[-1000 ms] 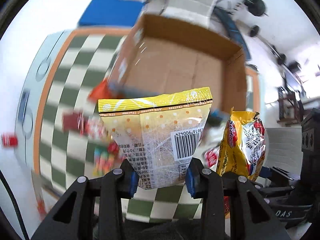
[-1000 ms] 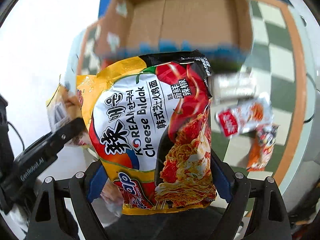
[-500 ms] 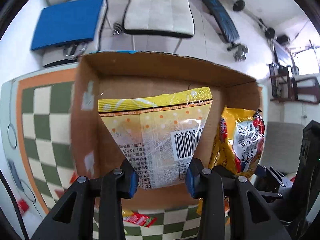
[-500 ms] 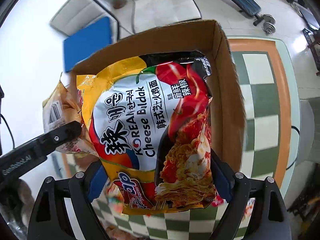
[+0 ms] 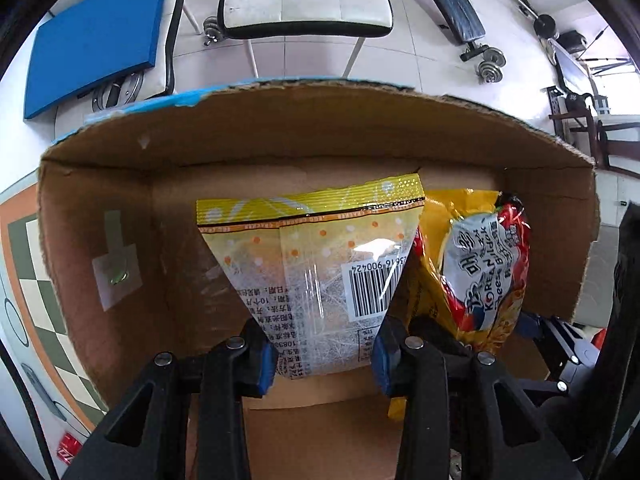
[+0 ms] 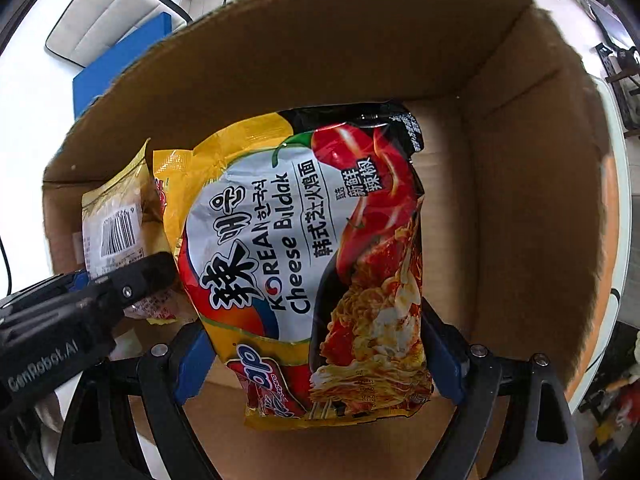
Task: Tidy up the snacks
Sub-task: 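Carry both packets into the cardboard box and open both tools to release, then grasp the yellow panda snack bag with the left tool while the right grasps a white biscuit pack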
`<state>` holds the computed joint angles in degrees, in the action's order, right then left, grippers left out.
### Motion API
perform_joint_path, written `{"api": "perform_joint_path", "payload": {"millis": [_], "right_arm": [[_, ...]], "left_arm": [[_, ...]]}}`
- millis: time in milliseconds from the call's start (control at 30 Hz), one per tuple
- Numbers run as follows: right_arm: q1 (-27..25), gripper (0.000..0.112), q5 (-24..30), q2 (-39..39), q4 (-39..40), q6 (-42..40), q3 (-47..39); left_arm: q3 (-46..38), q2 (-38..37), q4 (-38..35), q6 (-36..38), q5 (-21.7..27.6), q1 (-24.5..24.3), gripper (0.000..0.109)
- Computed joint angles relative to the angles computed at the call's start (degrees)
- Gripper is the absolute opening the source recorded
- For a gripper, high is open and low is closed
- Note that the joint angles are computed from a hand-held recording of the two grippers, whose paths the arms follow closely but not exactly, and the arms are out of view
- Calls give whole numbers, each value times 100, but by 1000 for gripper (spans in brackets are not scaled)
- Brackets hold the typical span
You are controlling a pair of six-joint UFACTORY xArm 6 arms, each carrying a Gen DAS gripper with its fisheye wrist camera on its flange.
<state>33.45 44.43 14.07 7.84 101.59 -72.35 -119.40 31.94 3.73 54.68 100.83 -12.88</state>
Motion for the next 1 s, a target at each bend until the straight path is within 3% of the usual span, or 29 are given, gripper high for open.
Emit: {"api": "perform_joint_path", "payload": {"millis": [100, 167, 200, 233, 467, 567, 800, 1000], "right_arm": [[-118, 92, 130, 254, 227, -218, -392], [-160, 92, 376, 383, 398, -363, -716], [-177, 92, 394, 419, 467, -419, -740], [-230, 95, 408, 492, 524, -519, -799], [-280, 99, 502, 637, 388, -553, -984], [-229, 99, 1112, 603, 84, -414, -1364], [177, 100, 1957, 925, -725, 155, -2486], [783, 100, 2541, 1105, -1461, 942, -3507]], "left_arm": [[91, 5, 97, 25, -115, -35, 39], [36, 49, 99, 7, -78, -28, 58], [9, 63, 77, 4, -85, -17, 74], [-4, 92, 49, -13, -151, -11, 80], [-231, 72, -240, 117, -195, 155, 86], [-503, 81, -478, 266, 50, 296, 88], [-780, -241, -1041, 517, 294, 704, 92], [-520, -840, -1617, 1088, 111, 1531, 92]]}}
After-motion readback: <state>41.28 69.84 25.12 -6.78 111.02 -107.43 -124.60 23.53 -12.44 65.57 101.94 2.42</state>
